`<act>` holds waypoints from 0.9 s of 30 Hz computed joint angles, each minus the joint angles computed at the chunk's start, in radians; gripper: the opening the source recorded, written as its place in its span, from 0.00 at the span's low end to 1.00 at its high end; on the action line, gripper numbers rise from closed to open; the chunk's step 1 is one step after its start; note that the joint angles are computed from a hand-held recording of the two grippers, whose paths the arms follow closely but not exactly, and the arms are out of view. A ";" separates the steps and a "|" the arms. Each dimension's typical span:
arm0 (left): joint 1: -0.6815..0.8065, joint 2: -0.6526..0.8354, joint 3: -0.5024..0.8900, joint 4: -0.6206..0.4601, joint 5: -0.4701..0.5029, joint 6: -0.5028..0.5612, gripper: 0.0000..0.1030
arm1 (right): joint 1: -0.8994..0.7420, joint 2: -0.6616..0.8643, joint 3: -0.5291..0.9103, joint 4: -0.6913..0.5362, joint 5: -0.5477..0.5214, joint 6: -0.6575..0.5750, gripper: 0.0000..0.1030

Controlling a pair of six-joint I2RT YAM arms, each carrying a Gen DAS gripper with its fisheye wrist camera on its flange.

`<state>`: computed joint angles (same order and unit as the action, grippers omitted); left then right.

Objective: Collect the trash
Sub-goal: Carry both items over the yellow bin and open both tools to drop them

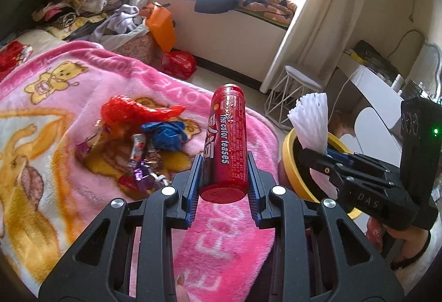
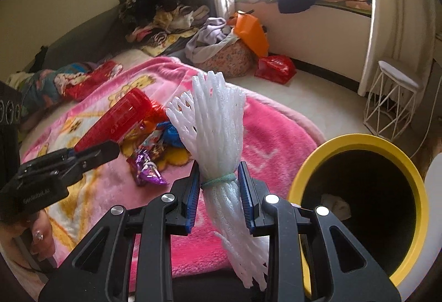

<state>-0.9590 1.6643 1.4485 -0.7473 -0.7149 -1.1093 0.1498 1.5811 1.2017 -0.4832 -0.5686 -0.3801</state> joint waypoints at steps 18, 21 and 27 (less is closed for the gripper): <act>-0.003 0.124 0.156 0.037 0.026 0.115 0.23 | -0.137 0.017 0.018 0.033 -0.037 0.066 0.25; -0.002 0.141 0.175 0.041 0.031 0.129 0.23 | -0.157 0.021 0.021 0.043 -0.038 0.075 0.25; 0.000 0.176 0.216 0.052 0.045 0.157 0.23 | -0.186 0.026 0.021 0.067 -0.033 0.096 0.25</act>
<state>-0.9591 1.8403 1.6648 -0.6953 -0.6695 -0.9520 -0.0366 1.6067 1.2224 -0.4165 -0.6013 -0.2844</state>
